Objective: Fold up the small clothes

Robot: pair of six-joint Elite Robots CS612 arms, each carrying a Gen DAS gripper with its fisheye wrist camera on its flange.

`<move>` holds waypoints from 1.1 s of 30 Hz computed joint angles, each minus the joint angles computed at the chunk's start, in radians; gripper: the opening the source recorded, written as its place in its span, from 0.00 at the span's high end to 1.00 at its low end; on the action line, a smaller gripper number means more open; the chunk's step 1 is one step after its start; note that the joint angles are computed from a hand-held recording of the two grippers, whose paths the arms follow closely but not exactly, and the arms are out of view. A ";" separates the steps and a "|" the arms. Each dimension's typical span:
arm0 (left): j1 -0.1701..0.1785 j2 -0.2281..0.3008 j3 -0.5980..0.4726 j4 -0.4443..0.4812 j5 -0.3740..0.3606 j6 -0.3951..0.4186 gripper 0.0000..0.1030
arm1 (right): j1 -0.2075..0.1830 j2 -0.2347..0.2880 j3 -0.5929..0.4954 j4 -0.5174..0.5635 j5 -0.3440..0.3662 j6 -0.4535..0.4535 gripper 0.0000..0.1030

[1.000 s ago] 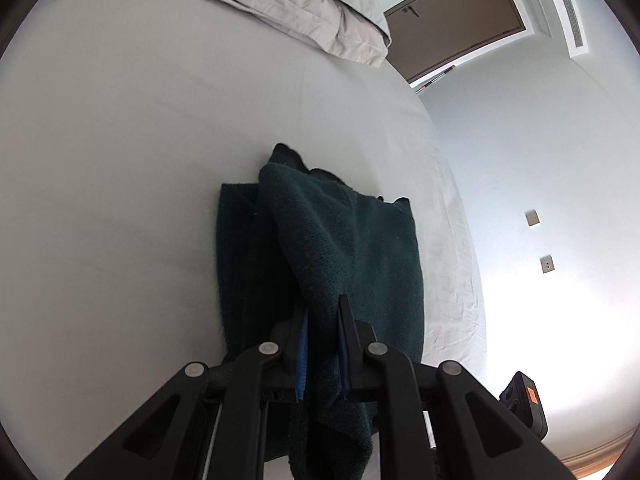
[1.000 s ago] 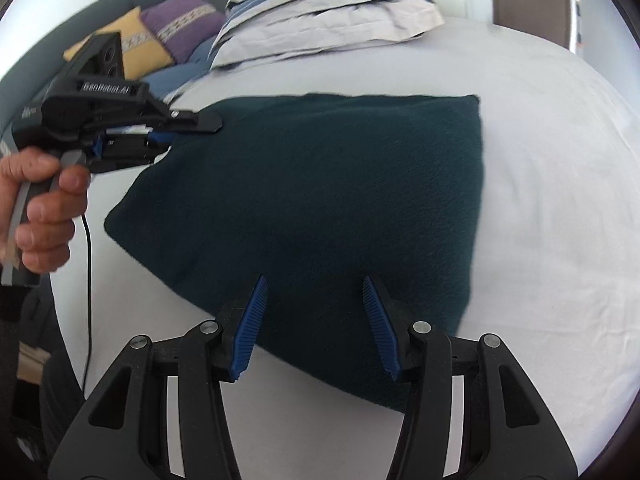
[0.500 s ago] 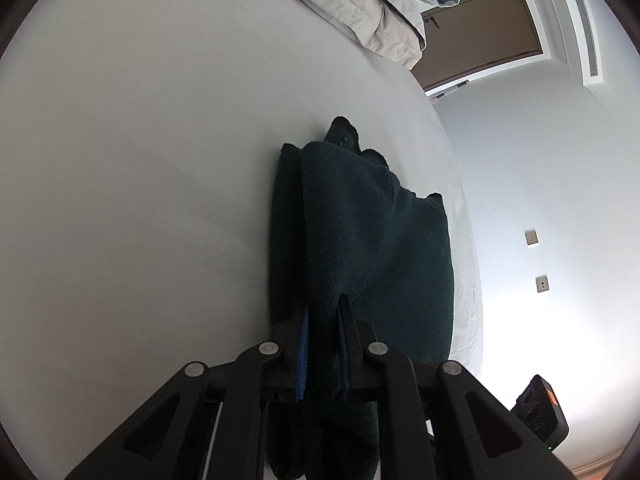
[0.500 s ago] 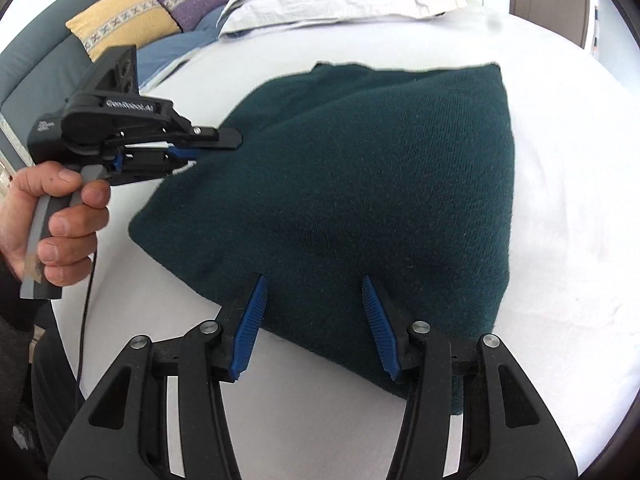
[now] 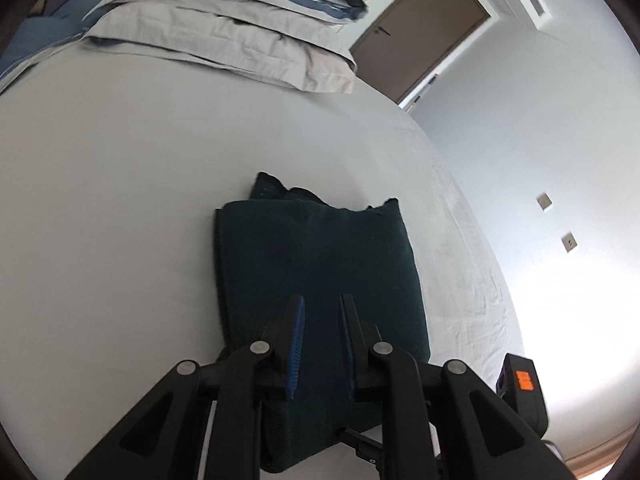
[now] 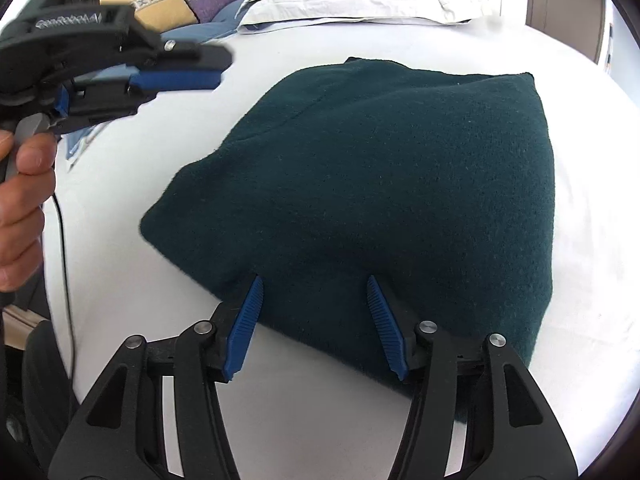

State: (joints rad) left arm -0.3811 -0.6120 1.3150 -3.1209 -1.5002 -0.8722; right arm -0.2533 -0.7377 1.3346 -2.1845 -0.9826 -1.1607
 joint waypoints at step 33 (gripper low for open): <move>-0.007 0.107 0.004 -0.147 -0.002 -0.001 0.94 | 0.198 0.392 -0.840 0.342 0.005 0.311 0.51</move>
